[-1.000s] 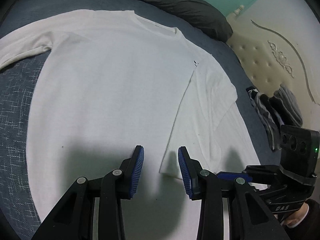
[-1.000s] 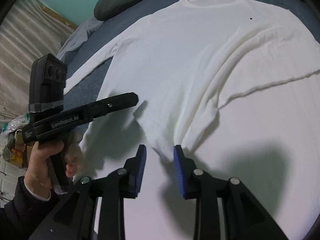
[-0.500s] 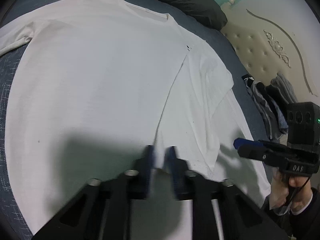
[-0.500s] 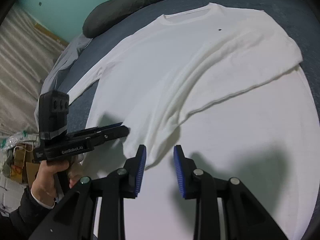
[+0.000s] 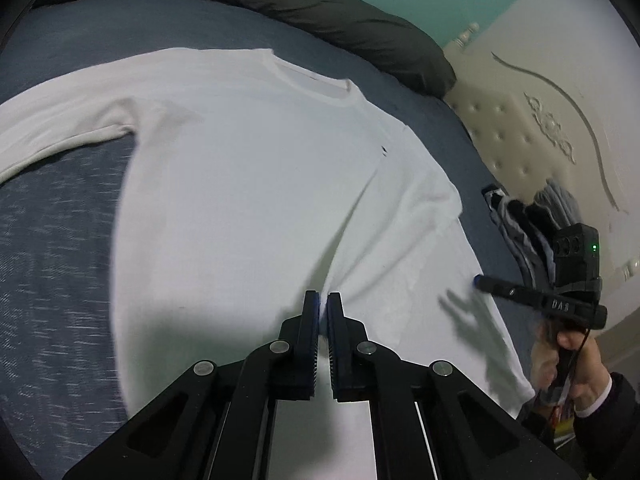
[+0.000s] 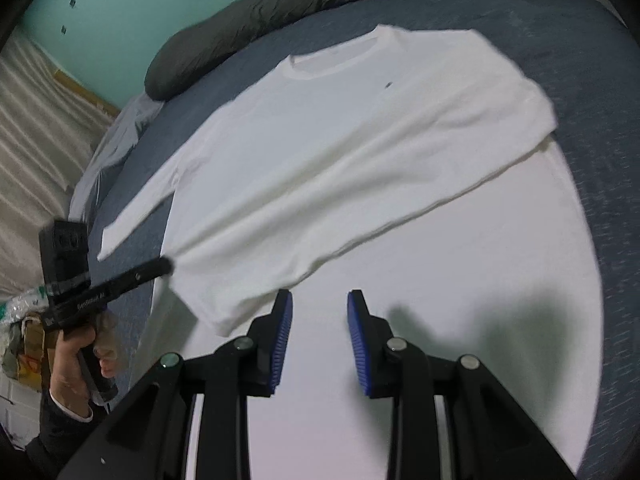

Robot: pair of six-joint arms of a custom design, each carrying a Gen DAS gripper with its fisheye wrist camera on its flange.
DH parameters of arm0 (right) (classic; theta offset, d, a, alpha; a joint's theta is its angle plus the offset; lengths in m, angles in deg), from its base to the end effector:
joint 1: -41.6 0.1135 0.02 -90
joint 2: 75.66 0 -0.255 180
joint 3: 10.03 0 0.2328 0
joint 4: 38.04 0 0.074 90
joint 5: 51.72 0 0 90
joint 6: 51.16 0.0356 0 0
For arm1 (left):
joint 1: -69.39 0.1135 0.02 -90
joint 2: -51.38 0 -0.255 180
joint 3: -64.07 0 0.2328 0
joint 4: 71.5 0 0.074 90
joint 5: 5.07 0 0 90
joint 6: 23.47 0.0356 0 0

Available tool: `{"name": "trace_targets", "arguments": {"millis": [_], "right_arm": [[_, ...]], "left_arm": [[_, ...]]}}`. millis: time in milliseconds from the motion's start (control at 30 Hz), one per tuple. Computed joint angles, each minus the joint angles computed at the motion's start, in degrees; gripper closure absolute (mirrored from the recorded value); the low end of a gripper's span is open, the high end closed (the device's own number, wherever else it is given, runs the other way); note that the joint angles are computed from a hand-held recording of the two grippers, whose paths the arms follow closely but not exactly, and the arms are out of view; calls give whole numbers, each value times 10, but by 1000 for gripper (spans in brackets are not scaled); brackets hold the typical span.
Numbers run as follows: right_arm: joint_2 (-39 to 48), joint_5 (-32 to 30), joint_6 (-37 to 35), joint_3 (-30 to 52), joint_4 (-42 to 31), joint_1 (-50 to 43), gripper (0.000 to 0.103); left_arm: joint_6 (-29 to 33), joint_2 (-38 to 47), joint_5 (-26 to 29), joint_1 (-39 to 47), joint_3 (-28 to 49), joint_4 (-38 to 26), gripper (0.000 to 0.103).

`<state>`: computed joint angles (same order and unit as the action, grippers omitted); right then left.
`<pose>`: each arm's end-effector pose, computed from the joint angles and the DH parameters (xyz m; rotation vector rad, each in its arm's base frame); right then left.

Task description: Fold clothes

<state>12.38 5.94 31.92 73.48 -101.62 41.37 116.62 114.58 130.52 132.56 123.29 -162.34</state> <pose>0.2822 0.0179 0.2534 -0.3015 2.6242 0.7314 0.0809 0.1036 0.2264 -0.3211 2.4218 -0.6505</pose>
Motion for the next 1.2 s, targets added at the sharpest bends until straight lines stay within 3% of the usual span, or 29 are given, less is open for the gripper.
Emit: {"name": "trace_targets", "arguments": {"millis": [100,233,467,700,800,1200], "right_arm": [[18,6,-19,26,-1,-44,74],[58,41,-50,79,-4,-101,59],[144,136,-86,167,21,-129,59],[230,178,-112,240,48,-102,59],[236,222,-142,230,84,-81,59],[275,271,-187,221,149,-41,59]], "left_arm": [[35,26,-2,32,7,-15,99],[79,50,-5,72,23,-38,99],[125,83,-17,124,39,-57,99],[155,108,-29,154,47,-68,99],[159,117,-33,158,45,-63,99],[181,142,-57,180,35,-43,99]]}}
